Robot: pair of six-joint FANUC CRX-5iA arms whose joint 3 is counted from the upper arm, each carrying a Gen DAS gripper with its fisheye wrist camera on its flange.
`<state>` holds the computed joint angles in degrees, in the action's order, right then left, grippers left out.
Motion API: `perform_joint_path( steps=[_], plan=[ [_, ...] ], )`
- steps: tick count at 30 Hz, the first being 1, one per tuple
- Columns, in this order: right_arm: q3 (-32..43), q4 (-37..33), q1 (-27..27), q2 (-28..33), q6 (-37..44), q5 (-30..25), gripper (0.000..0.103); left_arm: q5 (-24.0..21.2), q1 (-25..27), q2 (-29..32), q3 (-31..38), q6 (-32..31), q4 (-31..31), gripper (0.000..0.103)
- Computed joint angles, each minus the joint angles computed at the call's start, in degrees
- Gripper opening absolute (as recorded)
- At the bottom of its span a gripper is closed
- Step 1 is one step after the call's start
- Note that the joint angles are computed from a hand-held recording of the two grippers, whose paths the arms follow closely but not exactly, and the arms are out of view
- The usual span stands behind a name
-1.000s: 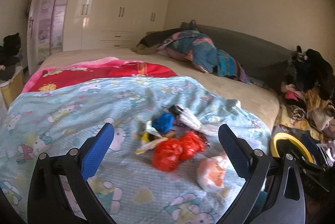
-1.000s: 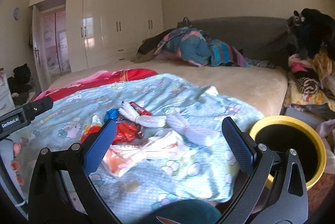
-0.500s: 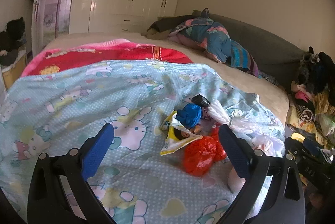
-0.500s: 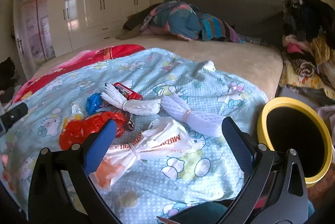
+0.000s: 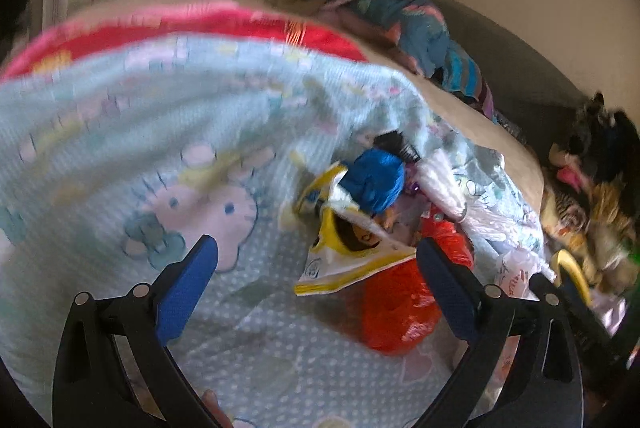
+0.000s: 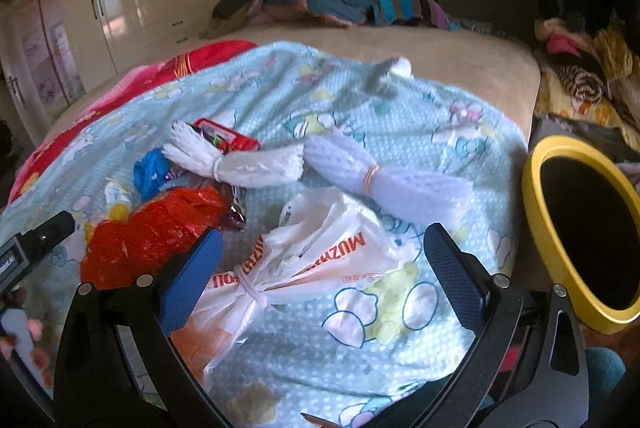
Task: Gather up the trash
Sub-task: 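Grasp the yellow wrapper with the left tool while the right tool grasps the white bag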
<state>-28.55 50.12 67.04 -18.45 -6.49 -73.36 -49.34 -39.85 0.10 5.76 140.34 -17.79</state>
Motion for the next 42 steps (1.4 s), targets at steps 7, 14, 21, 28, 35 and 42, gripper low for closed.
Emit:
perform_joint_path(
  steps=[7,14,21,28,35,42],
  plan=[
    [1.11,-4.41,-2.70,1.52,1.75,4.44,0.093,7.44,5.46,-0.72,-7.73,-4.94,14.74,0.077],
    [0.08,-4.55,-2.94,0.77,1.20,7.46,0.093,12.29,7.04,-0.59,-11.82,-12.27,25.74,0.064],
    [-1.79,-5.75,-2.98,-1.87,1.72,12.03,0.082,14.01,7.93,0.68,-14.34,-21.43,37.05,0.052],
    [-3.70,-6.81,-3.10,-4.89,1.93,15.90,0.056,14.07,8.69,0.50,-15.76,-23.53,41.02,0.037],
    [-6.81,-8.01,-4.13,-9.16,3.31,23.85,0.019,15.79,8.52,-1.31,-17.01,-24.00,40.79,0.026],
    [-7.04,-6.78,-2.31,-9.81,3.71,23.74,0.017,17.20,8.13,-3.54,-18.08,-26.37,41.76,0.006]
  ],
)
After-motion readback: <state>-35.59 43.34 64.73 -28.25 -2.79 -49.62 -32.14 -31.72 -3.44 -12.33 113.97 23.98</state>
